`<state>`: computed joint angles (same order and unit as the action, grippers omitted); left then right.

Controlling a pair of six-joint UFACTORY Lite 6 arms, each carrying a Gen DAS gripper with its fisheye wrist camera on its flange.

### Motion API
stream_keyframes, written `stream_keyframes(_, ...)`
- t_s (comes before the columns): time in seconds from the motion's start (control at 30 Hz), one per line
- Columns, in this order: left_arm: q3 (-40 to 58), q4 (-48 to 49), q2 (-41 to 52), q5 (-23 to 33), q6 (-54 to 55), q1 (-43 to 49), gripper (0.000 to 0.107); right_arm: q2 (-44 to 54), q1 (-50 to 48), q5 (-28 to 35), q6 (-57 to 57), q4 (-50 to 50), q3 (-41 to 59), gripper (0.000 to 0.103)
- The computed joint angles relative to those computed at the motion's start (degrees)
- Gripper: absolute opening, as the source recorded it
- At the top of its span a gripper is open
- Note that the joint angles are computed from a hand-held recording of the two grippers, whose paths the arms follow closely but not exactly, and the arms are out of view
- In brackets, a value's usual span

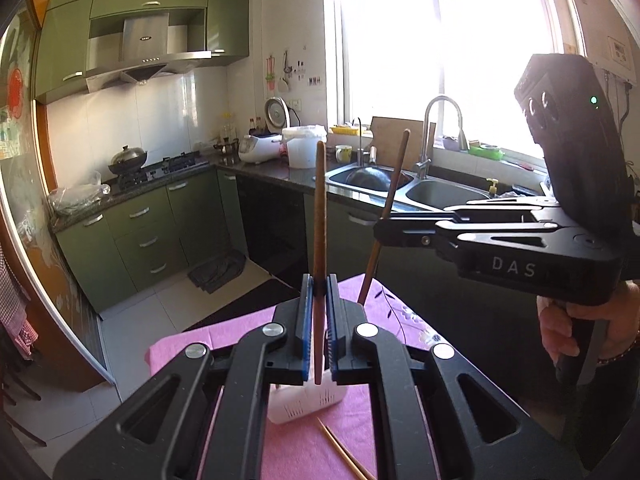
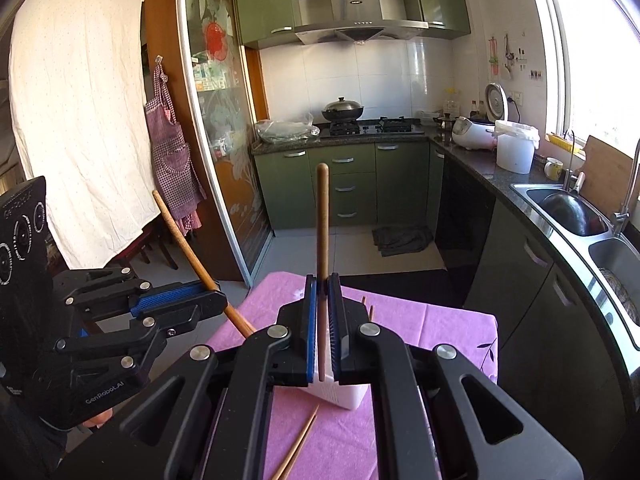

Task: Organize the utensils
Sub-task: 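Lower both chopsticks into the holder and open both tools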

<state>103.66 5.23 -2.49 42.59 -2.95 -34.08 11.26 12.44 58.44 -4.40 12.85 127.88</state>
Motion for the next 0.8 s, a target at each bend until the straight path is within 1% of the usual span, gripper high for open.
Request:
stream_keyframes(0.07, 1.8, 2.31, 2.82, -1.35, -1.5, 0.15, 0.006, 4.43, -0.5, 0.87, 0.16, 0.16, 4.28, 0.007)
stream_keyframes(0.13, 2.06, 2.52, 5.06, -2.31, -1.9, 1.29, 0.006, 7.29, -1.01, 0.47, -0.7, 1.03, 4.63, 0.007)
stream_keyframes(0.37, -1.53, -0.33, 10.96, -3.56, -0.35, 6.35, 0.006, 7.9, -0.72, -7.56, -4.39, 2.81, -10.47, 0.007)
stream_keyframes(0.47, -2.18, -1.98, 12.52, -3.62, 0.87, 7.64, 0.007, 8.2, -0.14, -9.14, -4.81, 2.96, -13.43, 0.007)
stream_keyframes(0.53, -2.03, -2.59, 13.12, -3.45, 1.57, 8.24, 0.009, 7.8, -0.16, -9.63, -5.16, 3.35, -14.43, 0.007)
stream_keyframes(0.6, -2.12, -2.68, 12.67, -3.38, 1.66, 8.4, 0.016, 6.92, 0.05, -9.69, -4.83, 3.03, -14.72, 0.008)
stream_keyframes(0.7, -3.02, -3.51, 10.38, -3.48, 2.31, 8.7, 0.017, 3.79, -0.22, -9.26, -5.32, 3.83, -15.63, 0.008)
stream_keyframes(0.8, -4.7, -5.05, 6.38, -3.15, 3.26, 8.96, 0.017, -2.08, -0.35, -9.6, -6.26, 4.71, -19.92, 0.008)
